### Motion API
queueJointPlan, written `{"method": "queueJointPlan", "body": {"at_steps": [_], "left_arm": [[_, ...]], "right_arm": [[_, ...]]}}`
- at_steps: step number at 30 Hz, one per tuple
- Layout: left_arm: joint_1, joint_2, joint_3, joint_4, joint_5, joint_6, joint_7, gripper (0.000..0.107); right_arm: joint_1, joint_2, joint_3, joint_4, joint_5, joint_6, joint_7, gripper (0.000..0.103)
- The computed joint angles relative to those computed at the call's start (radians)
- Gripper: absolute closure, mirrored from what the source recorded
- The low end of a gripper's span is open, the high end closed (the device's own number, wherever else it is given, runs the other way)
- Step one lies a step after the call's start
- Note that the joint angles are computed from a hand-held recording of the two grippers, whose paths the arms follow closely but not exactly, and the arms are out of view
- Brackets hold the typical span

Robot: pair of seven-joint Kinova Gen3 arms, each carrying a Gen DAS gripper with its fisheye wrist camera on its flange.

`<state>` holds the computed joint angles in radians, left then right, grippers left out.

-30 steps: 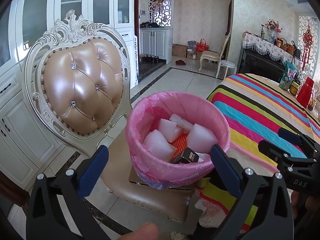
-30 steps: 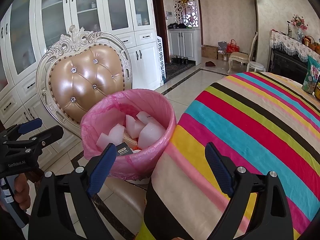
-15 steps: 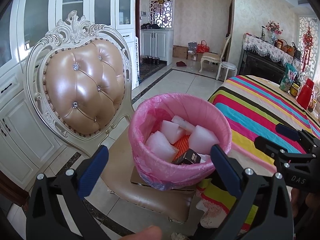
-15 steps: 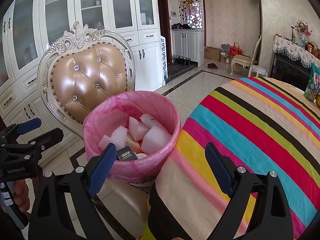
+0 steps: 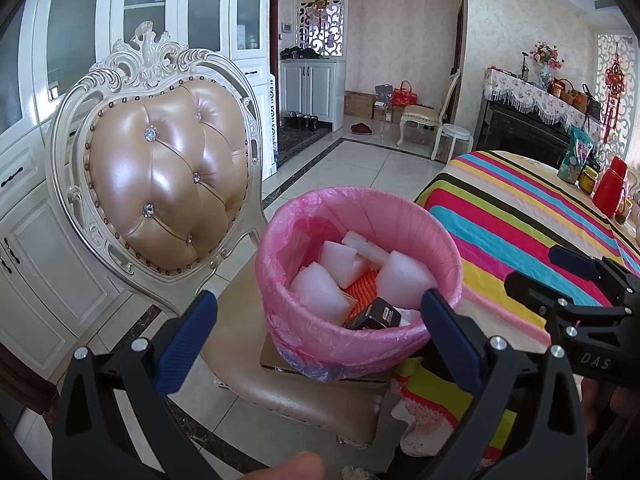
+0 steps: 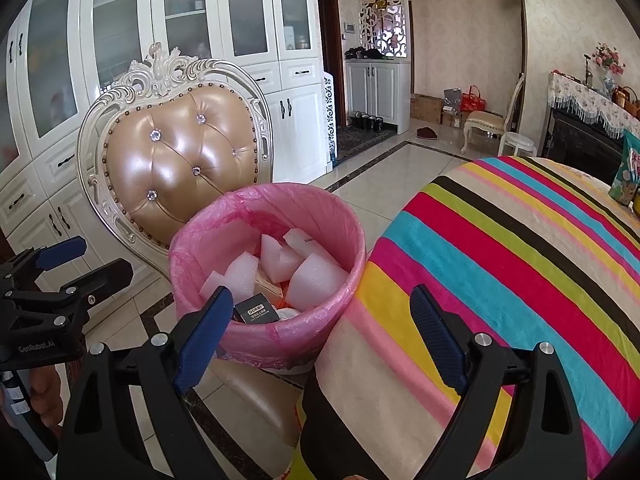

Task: Collect trash

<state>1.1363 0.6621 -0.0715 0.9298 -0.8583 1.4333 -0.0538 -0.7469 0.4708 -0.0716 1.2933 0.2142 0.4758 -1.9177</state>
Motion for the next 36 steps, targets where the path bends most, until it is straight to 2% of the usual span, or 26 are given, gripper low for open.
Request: {"method": "queueJointPlan", "body": {"at_steps": [25, 32, 36], "left_arm": [[-0.006, -0.002, 0.003, -0.001, 0.006, -0.016, -0.002, 0.009], [-0.014, -0.032, 0.008, 0.062, 0.003, -0.087, 0.041, 0.009], [-0.026, -0.016, 0.014, 0.038, 0.016, -0.062, 0.031, 0.009]], "right_arm": [[0.001, 0.0, 0.0, 0.003, -0.002, -0.001, 0.003, 0.018], [0.0, 0.005, 0.002, -0.001, -0.002, 0.006, 0.001, 0.018], [-0.003, 0.013, 0.011, -0.007, 0.003, 0.017, -0.01, 0.018]]}}
